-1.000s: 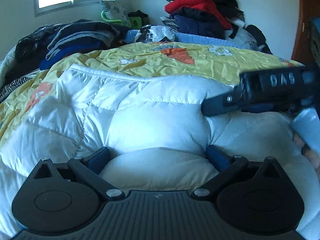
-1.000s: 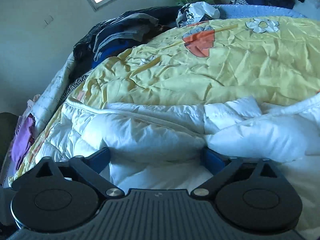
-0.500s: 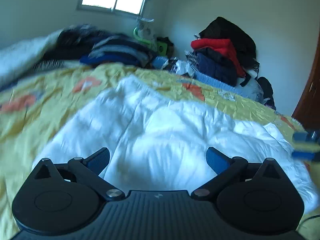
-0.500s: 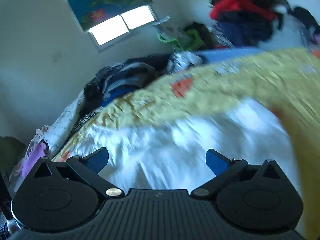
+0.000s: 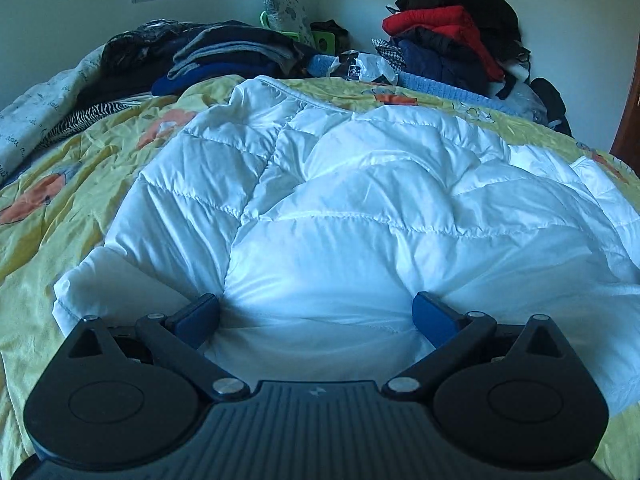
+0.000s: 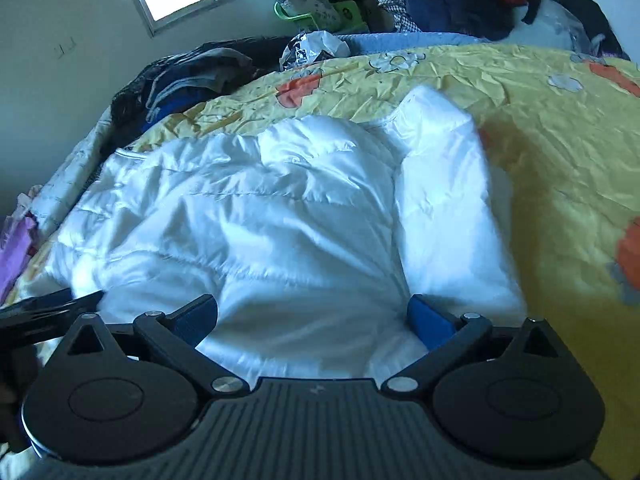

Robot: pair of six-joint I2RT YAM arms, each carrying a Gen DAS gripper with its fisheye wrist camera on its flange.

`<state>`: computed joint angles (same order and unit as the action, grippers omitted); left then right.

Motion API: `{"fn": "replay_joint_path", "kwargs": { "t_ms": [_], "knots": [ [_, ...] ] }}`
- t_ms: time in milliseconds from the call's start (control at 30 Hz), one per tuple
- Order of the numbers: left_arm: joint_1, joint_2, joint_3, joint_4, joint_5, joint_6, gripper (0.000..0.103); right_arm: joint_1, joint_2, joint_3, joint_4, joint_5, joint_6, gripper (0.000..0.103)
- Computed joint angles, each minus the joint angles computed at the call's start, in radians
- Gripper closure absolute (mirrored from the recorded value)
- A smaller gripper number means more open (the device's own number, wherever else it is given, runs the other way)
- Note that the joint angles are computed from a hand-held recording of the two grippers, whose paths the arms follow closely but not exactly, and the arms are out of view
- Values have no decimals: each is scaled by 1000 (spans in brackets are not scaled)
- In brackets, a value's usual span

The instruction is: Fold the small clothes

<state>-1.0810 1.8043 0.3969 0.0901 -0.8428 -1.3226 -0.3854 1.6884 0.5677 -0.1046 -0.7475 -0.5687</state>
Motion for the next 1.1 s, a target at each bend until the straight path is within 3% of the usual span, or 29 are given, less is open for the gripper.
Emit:
{"fn": "replay_joint_path", "kwargs": {
  "t_ms": [67,267,300,367,433,533,633,700,767,800,867,1000,1067,1100],
  "knots": [
    [0,3,1,-1,0,-3,0,-127,-27,64,-278,-51,-181,2],
    [-9,17,9,-6,-14,-12,0,-463,-27,203,-864,-59,-685,0],
    [-12,22,8,-2,-18,-13,0,-500,7,233,-956,-26,-764,0],
    [-16,29,10,-2,-23,-18,0,-523,21,232,-1020,39,-837,1],
    [-17,32,15,-11,-22,-22,0,-515,-60,152,-947,38,-832,0],
    [-13,24,16,-17,-15,-16,0,-448,-139,57,-797,-69,-738,0],
    [-13,23,15,-17,-15,-10,0,-308,-152,-41,-411,-145,-407,1],
    [-14,27,15,-16,-17,-7,0,-196,-106,-103,-67,-61,-143,1],
    [-11,24,9,-3,-11,2,0,-126,-16,-131,146,18,-79,2],
    [-5,24,5,8,-3,13,0,-115,48,-135,225,26,-109,2],
    [15,25,-5,43,15,49,0,-134,124,-146,304,-9,-163,2],
    [23,59,9,59,2,66,0,-151,148,-147,318,-28,-205,3],
    [-6,47,19,-5,-24,3,0,-152,114,-167,312,-21,-200,3],
    [-37,28,31,-87,-42,-74,0,-157,88,-182,309,-17,-188,3]
  ]
}}
